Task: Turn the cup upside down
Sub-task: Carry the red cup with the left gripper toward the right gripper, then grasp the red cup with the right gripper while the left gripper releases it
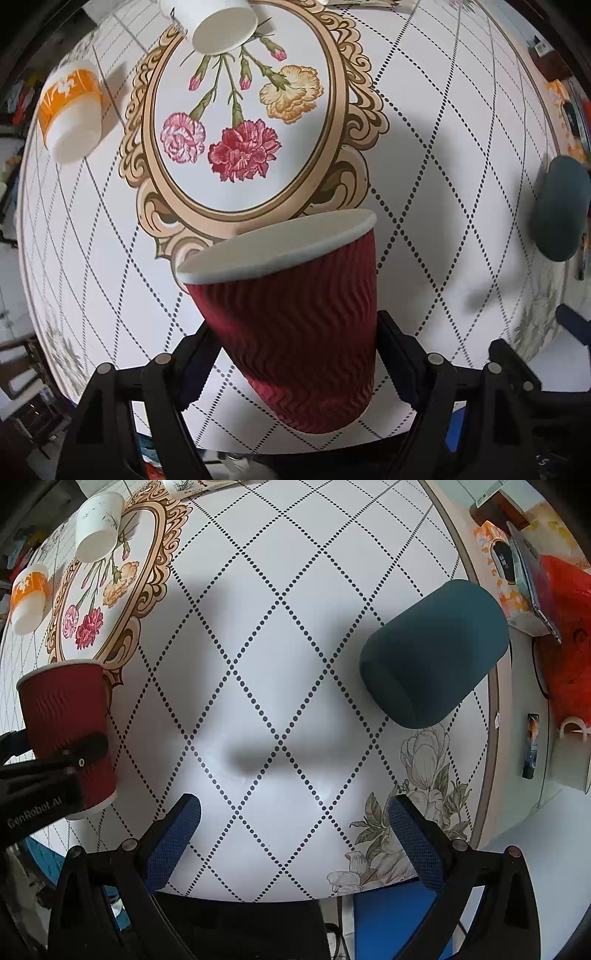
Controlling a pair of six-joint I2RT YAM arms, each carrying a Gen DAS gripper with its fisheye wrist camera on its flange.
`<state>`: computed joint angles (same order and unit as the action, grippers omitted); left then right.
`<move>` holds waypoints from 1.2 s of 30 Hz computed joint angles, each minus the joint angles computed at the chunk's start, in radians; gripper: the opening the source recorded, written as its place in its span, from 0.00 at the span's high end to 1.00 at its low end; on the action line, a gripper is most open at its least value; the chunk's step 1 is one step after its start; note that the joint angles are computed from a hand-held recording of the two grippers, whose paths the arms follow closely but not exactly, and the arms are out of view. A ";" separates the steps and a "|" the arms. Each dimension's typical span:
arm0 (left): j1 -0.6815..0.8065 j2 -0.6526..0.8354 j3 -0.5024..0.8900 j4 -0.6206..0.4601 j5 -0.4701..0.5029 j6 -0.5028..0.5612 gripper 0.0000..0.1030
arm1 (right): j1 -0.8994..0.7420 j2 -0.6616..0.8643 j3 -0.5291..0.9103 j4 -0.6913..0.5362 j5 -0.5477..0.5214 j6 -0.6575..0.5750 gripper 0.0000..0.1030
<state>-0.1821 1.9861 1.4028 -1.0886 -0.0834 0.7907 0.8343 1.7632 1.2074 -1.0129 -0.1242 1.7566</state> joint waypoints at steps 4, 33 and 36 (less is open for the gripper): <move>0.003 0.005 0.015 -0.008 0.025 -0.013 0.13 | 0.002 -0.011 -0.005 0.004 0.008 0.010 0.00; 0.431 0.247 0.581 -0.210 0.058 0.024 0.06 | -0.087 0.380 0.672 -0.114 0.049 -0.205 0.03; 0.442 0.266 0.592 -0.205 0.053 0.039 0.06 | -0.097 0.426 0.704 -0.096 0.030 -0.202 0.08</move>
